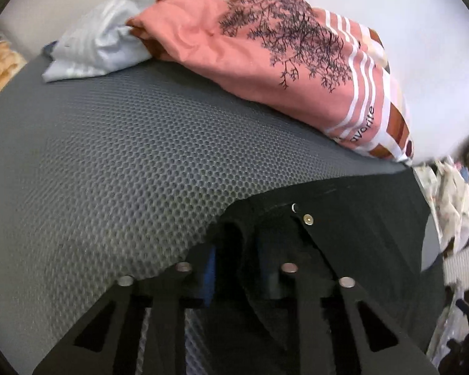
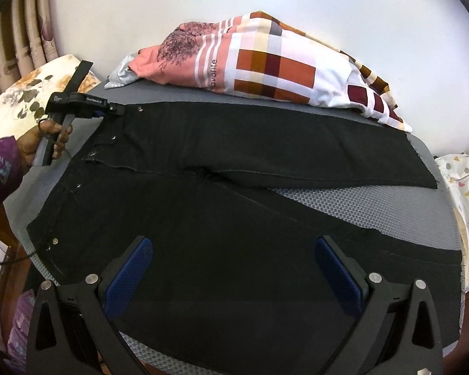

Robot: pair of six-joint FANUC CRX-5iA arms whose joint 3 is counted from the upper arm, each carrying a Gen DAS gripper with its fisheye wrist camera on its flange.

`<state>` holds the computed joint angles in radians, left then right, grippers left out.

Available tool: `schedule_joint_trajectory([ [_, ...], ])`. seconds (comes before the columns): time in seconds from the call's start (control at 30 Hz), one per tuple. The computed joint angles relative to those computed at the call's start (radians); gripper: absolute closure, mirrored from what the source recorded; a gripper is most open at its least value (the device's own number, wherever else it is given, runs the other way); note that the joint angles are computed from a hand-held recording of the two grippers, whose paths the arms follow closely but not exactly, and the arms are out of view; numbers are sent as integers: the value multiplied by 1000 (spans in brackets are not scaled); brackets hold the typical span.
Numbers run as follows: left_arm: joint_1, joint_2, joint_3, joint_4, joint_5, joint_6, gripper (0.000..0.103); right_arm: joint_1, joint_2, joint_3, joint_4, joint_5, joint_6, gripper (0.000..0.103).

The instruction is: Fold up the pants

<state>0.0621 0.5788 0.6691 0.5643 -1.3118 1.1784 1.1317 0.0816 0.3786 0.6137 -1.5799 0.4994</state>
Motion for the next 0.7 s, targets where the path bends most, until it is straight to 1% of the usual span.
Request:
schedule_joint_trajectory([
  [0.03,1,-47,-67,21,56,12,87,-6,-5,-3,-6,14,-2,0],
  [0.1,-1,-121,-162,49,130,2,88,-20,-24,-15,-26,65,-18,0],
  [0.13,-11,-175,-214,44,177,-26,88,-35,-38,-22,-38,111,-28,0],
  [0.2,-22,-255,-294,62,222,-85,88,-63,-51,-23,-63,180,-41,0],
  [0.23,-22,-301,-348,93,241,-121,88,-88,-60,-24,-94,235,-44,0],
  [0.3,-37,-404,-451,112,295,-197,88,-152,-74,-24,-178,346,-42,1],
  [0.33,-33,-447,-493,128,305,-234,88,-205,-76,-19,-246,410,-44,5],
  [0.37,-33,-482,-533,143,317,-261,88,-230,-74,-12,-286,439,-41,8],
  [0.4,-33,-517,-569,154,328,-280,88,-278,-72,-3,-360,490,-26,12],
  [0.47,-29,-594,-651,174,350,-310,88,-373,-52,24,-514,549,-8,13],
  [0.5,-27,-619,-676,180,353,-313,88,-422,-46,28,-605,583,-3,13],
  [0.53,-26,-646,-704,182,353,-310,88,-479,-42,28,-723,630,15,14],
  [0.57,-22,-662,-720,181,350,-305,88,-523,-32,27,-799,657,12,14],
  [0.63,-16,-685,-744,185,334,-284,88,-573,-8,36,-872,670,4,14],
  [0.7,-11,-707,-765,182,323,-266,88,-612,3,25,-934,704,-4,15],
])
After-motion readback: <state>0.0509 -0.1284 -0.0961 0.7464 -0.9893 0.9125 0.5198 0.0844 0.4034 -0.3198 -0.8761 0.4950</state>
